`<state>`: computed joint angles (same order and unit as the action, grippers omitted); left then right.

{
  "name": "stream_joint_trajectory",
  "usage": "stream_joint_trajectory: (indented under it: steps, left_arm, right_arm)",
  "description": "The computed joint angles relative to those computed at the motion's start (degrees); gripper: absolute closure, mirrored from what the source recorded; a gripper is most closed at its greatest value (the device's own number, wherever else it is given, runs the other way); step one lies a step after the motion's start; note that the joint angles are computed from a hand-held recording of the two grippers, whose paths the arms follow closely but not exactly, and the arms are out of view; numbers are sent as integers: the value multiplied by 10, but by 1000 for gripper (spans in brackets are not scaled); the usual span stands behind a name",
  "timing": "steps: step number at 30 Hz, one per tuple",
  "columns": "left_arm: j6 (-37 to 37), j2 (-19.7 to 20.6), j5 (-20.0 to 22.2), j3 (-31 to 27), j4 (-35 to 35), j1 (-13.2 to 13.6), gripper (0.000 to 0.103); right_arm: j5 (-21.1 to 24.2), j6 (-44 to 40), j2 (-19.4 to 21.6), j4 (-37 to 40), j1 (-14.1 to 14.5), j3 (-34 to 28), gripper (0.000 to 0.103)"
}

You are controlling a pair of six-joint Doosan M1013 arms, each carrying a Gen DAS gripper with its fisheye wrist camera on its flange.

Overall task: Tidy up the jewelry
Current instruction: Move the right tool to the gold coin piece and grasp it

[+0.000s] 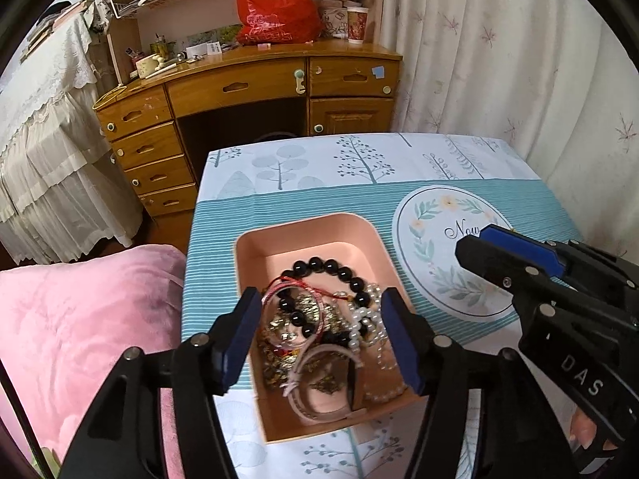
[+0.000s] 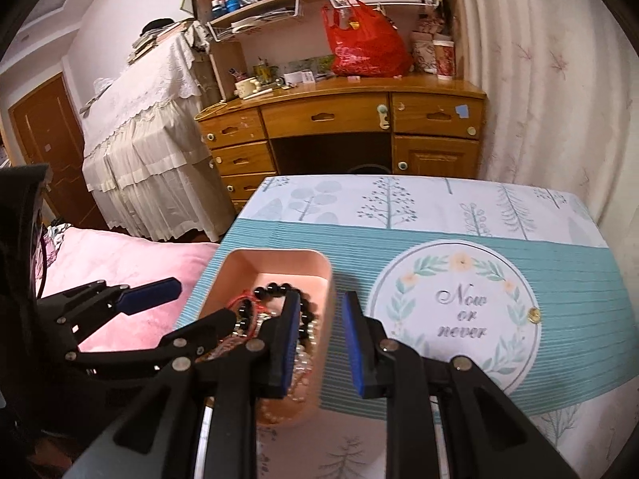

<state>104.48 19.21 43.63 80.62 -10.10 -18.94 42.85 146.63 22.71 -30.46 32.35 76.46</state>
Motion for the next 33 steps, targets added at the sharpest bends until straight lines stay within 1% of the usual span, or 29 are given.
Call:
stream_joint_trajectory:
  steps: [9, 13, 17, 20, 25, 29, 33]
  left_arm:
    - [-32, 18, 12, -23, 12, -29, 41]
    - [-63, 28, 16, -38, 37, -46, 33]
    - [-93, 38, 19, -54, 58, -61, 31]
    - [-128, 47, 18, -65, 76, -71, 29]
    - [-175, 59, 16, -76, 91, -81, 29]
    - [-199, 67, 20, -82, 103, -88, 29]
    - [-211, 72, 25, -85, 110, -93, 29]
  right_arm:
    - [3, -5, -23, 13, -28, 34, 81]
    - [7, -22, -30, 27, -44, 46, 80]
    - [10, -43, -35, 38, -62, 57, 80]
    - [17, -46, -37, 29, -74, 66, 80]
    - [38, -36, -35, -13, -88, 86, 80]
    - [53, -43, -32, -33, -95, 98, 80]
    - [54, -57, -31, -39, -101, 108, 81]
